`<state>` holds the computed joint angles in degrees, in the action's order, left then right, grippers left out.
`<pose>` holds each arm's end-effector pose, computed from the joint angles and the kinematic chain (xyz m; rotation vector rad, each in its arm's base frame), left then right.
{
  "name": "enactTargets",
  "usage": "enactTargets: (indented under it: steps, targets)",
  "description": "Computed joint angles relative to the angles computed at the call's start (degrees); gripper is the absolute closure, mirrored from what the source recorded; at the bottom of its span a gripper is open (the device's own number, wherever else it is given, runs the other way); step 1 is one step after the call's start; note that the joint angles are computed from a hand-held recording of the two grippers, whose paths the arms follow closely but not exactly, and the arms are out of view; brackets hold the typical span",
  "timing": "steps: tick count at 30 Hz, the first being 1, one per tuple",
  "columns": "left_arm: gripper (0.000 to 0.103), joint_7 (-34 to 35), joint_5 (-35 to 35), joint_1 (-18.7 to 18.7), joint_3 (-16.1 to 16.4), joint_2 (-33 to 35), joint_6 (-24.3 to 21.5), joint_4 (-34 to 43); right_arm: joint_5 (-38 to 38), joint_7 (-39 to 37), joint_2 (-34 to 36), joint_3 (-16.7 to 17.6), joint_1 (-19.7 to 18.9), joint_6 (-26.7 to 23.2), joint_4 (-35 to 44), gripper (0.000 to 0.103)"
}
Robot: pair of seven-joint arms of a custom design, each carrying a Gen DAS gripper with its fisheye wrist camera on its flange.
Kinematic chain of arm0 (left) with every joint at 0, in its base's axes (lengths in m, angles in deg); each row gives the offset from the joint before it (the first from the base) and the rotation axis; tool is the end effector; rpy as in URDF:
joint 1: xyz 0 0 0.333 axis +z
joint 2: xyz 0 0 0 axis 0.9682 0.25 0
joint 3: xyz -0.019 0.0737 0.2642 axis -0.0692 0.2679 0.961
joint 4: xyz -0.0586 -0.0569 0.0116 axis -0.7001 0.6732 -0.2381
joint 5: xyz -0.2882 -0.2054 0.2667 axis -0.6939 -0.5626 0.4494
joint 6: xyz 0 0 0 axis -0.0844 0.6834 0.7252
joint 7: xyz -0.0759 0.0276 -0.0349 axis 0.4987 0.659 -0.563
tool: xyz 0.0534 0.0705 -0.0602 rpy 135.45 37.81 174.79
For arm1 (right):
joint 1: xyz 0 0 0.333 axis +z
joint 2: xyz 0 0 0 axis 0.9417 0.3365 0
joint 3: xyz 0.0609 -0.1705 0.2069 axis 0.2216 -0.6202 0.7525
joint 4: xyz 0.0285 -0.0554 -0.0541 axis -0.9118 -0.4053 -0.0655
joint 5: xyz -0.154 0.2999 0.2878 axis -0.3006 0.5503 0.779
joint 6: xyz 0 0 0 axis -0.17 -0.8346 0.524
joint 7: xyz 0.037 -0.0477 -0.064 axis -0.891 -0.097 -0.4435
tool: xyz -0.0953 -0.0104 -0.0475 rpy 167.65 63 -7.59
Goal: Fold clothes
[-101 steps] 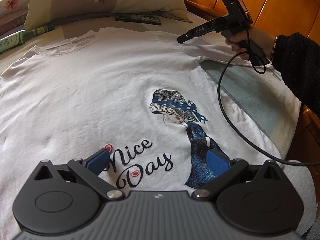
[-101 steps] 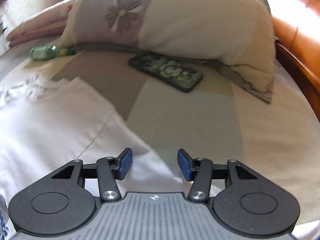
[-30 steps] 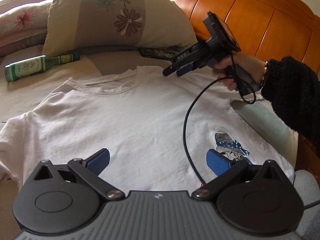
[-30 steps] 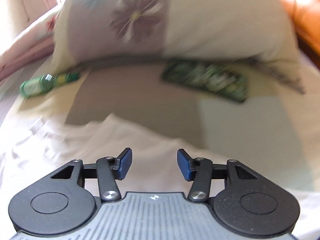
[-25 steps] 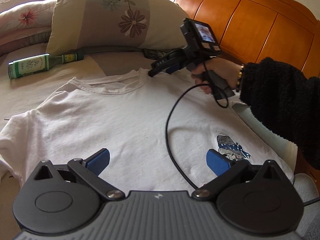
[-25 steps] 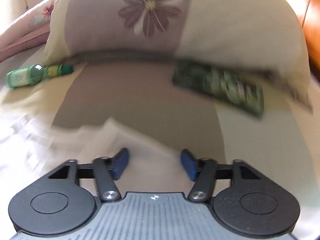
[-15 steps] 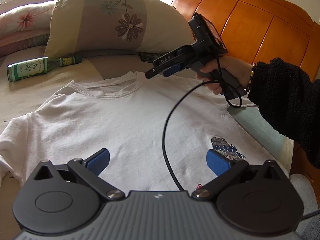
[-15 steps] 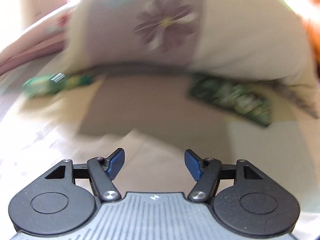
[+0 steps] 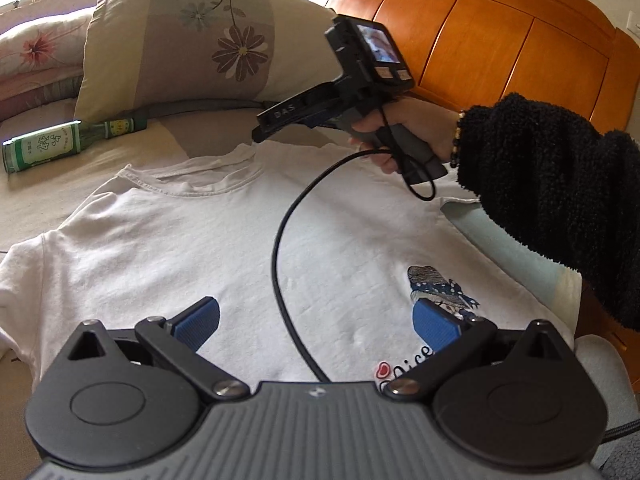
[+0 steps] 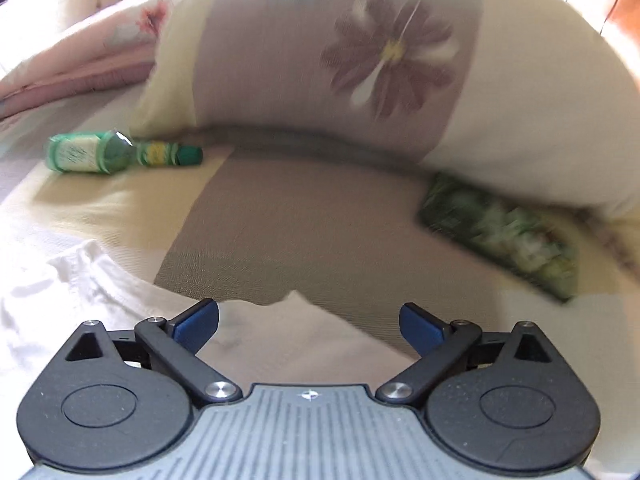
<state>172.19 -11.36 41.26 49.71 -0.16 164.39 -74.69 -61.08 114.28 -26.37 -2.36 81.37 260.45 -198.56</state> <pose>0.4089 -0.2734 0.3515 -1.3799 2.2690 -1.2012 0.6400 0.1604 0.3218 -1.9888 1.4549 -0.6265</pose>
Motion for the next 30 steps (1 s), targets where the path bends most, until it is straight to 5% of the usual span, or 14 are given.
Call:
enactTargets:
  steps: [3,6,13,15,19,21,27,30]
  targets:
    - [0.001,4.4,-3.8,-0.7,0.2,-1.2,-1.2,0.0,-11.4,7.4,-9.2,-9.5,4.6,-0.2,-8.7,0.0]
    - [0.001,8.5,-7.1,-0.1,-0.9,-1.7,-3.0,0.2,-21.6,14.8,-17.7,-12.5,1.6,-2.6,-16.0,0.0]
    - [0.001,5.1,-2.9,2.9,-4.0,2.2,-5.6,1.6,-3.1,7.8,-26.6,-18.4,-2.0,-6.0,-26.5,0.0]
    - [0.001,1.3,0.9,3.4,-4.3,4.0,-5.4,2.0,0.3,7.9,-25.7,-18.6,-3.4,-5.7,-26.7,0.0]
    - [0.001,-5.2,7.4,3.9,-4.3,6.4,-5.0,2.0,-5.9,18.3,-20.5,-11.7,-11.9,-4.9,-23.3,0.0]
    - [0.001,-1.1,4.0,2.9,-3.5,7.0,-4.4,2.5,-10.2,21.6,-18.3,-9.2,-14.2,-7.5,-20.5,0.0]
    - [0.001,8.1,-4.1,3.6,-4.5,7.9,-3.8,3.8,-18.1,24.9,-12.9,-7.4,-13.1,-21.1,-12.0,0.0]
    - [0.001,9.8,-5.5,4.3,-5.4,8.0,-3.5,3.9,-22.4,30.5,-10.2,-8.8,-12.3,-17.1,-10.9,0.0]
